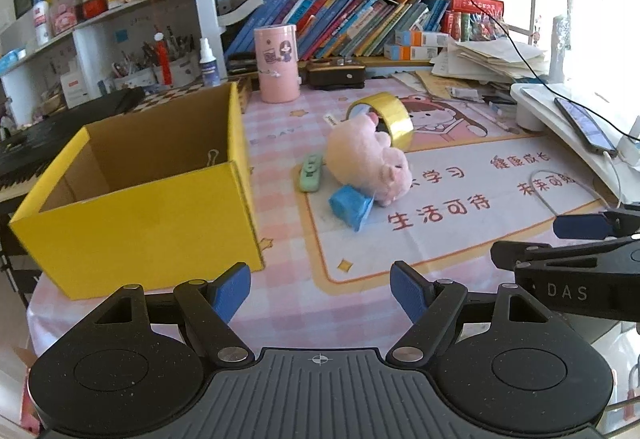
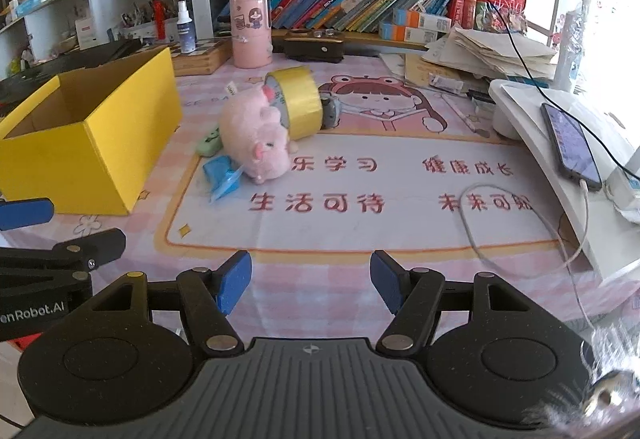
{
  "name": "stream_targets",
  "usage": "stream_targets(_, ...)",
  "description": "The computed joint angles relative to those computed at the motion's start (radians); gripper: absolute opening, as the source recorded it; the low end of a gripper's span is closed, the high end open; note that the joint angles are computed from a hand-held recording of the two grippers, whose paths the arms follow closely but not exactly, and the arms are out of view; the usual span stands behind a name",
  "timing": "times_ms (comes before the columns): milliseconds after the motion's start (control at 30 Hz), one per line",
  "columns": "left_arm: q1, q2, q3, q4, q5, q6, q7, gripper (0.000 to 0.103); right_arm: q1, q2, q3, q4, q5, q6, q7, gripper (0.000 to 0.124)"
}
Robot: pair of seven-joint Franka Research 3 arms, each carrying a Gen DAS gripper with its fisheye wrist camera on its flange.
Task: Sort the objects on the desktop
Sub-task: 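Withdraw both open grippers from the yellow box back toward the plush pig, then close the left gripper on the blue cloth beside the pig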
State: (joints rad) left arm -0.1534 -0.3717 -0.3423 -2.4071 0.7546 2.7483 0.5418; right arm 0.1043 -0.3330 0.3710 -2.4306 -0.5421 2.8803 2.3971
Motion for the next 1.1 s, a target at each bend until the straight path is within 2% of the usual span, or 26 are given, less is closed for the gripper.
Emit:
stream_targets(233, 0.008, 0.109, -0.022, 0.112, 0.075, -0.027, -0.045, 0.079, -0.019, 0.070, -0.045, 0.051, -0.011, 0.056, -0.040, 0.064)
stream_targets(467, -0.042, 0.216, -0.001, 0.226, 0.134, -0.094, -0.094, 0.079, 0.019, 0.142, -0.132, 0.098, 0.064, 0.099, -0.170, 0.064)
stream_targets(733, -0.105, 0.311, 0.034, 0.330, 0.169, -0.176, -0.154, 0.078, 0.098, 0.213, -0.235, 0.141, 0.287, 0.144, -0.443, 0.064)
stream_targets(933, -0.140, 0.374, 0.060, 0.391, 0.154, -0.227, -0.187, 0.077, 0.140, 0.260, -0.282, 0.180, 0.487, 0.160, -0.658, 0.064)
stream_targets(1100, -0.164, 0.438, 0.081, 0.460, 0.142, -0.298, -0.203, 0.068, 0.165, 0.296, -0.302, 0.220, 0.647, 0.152, -0.843, 0.063)
